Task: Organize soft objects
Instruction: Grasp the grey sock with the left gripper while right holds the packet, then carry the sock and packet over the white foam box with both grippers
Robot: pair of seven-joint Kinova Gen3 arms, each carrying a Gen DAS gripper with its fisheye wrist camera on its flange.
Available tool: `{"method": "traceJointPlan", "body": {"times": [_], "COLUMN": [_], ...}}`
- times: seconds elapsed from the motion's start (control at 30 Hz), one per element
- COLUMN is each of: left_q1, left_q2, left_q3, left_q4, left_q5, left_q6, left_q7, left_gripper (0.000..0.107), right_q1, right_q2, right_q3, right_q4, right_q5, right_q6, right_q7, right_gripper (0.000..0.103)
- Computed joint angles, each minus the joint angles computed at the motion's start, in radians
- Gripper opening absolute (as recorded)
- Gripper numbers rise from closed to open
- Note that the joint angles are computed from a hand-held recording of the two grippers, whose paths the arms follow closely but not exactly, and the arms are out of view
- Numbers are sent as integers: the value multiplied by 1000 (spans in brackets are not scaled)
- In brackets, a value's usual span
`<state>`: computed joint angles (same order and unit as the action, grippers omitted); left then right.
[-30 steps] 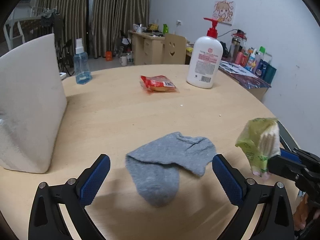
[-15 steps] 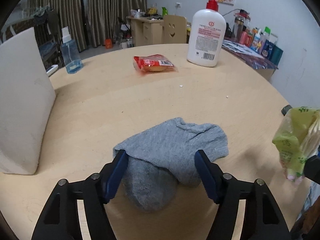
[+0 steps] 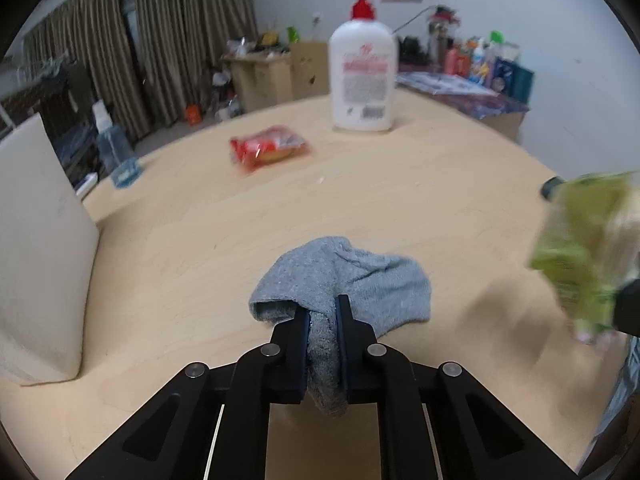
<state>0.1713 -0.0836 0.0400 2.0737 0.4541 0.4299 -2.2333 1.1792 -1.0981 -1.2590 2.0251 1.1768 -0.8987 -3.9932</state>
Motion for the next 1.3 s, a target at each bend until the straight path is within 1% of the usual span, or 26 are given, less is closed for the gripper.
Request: {"method": "traceJointPlan", "body": {"times": [0.03, 0.1, 0.27, 0.43, 0.57, 0.7, 0.9, 1.0, 1.13, 1.17, 1.3], "left_q1": [-7, 24, 80, 111, 149, 172, 186, 184, 175, 160, 150], "left_q2": [-14, -52, -131, -225, -312, -401, -537, -606, -670, -692, -752], "left_q3": [7, -19, -116, -175, -244, -298, -360, -380, -387, -386, -408], "left_q4": [11, 34, 62, 99, 124, 149, 179, 188, 191, 193, 192], "left_q5": [24, 47, 149, 168, 163, 139, 53, 3, -61, -80, -140], "left_q6": [-13, -41, -12, -9, 11, 20, 47, 65, 78, 86, 103], "left_q7": [-28, -56, -173, -221, -237, -226, -166, -127, -73, -56, -2], "left_gripper": [12, 12, 12, 12, 12, 12, 12, 12, 12, 12, 12], "right_q1": [-3, -11, -44, -79, -107, -129, -143, -143, -139, -136, -116], "right_q2": [-2, -7, -13, -21, -39, -77, -148, -184, -229, -241, -278], "right_q3": [3, 8, 23, 44, 67, 107, 187, 227, 278, 290, 330], "right_q4": [-1, 4, 3, -12, -36, -69, -108, -133, -168, -172, -191], "right_q5": [5, 7, 36, 69, 103, 142, 174, 189, 197, 192, 161], "right_q6": [6, 14, 52, 88, 103, 95, 49, 22, -15, -21, -54], "right_q7": [-10, -19, -60, -99, -135, -189, -264, -296, -332, -341, -359], "right_gripper": [28, 28, 28, 28, 28, 28, 28, 28, 28, 28, 28]}}
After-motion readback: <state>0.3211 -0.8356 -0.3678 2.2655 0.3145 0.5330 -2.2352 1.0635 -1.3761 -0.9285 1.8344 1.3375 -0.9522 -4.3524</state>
